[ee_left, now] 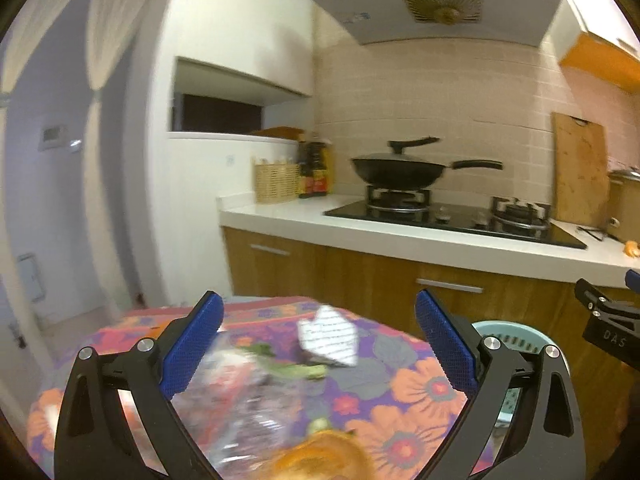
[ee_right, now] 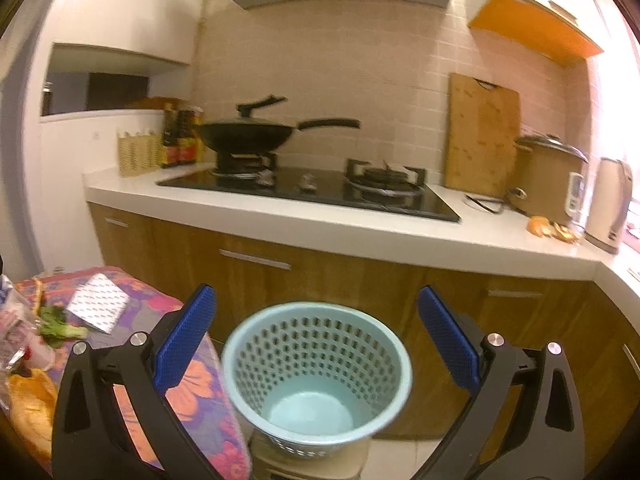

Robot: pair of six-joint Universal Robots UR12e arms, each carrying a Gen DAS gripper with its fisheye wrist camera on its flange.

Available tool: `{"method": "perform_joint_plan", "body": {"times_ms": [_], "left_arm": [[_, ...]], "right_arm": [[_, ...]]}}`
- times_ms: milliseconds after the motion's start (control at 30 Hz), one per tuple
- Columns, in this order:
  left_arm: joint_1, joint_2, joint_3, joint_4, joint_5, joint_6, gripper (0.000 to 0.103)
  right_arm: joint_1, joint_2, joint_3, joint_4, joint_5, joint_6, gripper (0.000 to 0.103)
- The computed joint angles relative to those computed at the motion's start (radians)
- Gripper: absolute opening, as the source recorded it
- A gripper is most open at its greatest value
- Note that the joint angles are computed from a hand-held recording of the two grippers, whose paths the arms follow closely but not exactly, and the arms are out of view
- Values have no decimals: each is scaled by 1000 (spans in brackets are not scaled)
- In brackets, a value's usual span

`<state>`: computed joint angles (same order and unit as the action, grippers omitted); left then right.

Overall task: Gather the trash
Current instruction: 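Grasp the orange peel with the right tool while the left tool grasps the clear snack bag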

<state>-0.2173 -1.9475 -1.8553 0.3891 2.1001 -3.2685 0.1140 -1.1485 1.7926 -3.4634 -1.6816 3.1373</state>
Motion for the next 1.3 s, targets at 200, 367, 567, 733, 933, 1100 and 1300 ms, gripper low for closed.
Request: {"method": "perform_joint_plan", "body": {"times_ms": [200,367,567,733,933,1100,1300], "left_arm": [[35,90,-85,-84,53,-24,94],[104,169,-174,-156,-62,-120,92],[162,205,-227,-200,-250,-170,87],[173,202,-225,-277,-309,-191,83],[200,202,-249,-289,-378,-260,82],[221,187,-252,-272,-469,-286,77],[231,175,-249,-261,-520,-314,73]], "right_arm": [[4,-5,-8,24,198,-44,94],[7,-3,-23,119,417,-128,83],[25,6,-37,339,664,-278,70],[38,-1,-20,407,726,-364,60],[45,-1,-29,540,791,-494,42],[58,17,-65,621,791,-538,35],[80,20,-74,644,734,-597,27]]}}
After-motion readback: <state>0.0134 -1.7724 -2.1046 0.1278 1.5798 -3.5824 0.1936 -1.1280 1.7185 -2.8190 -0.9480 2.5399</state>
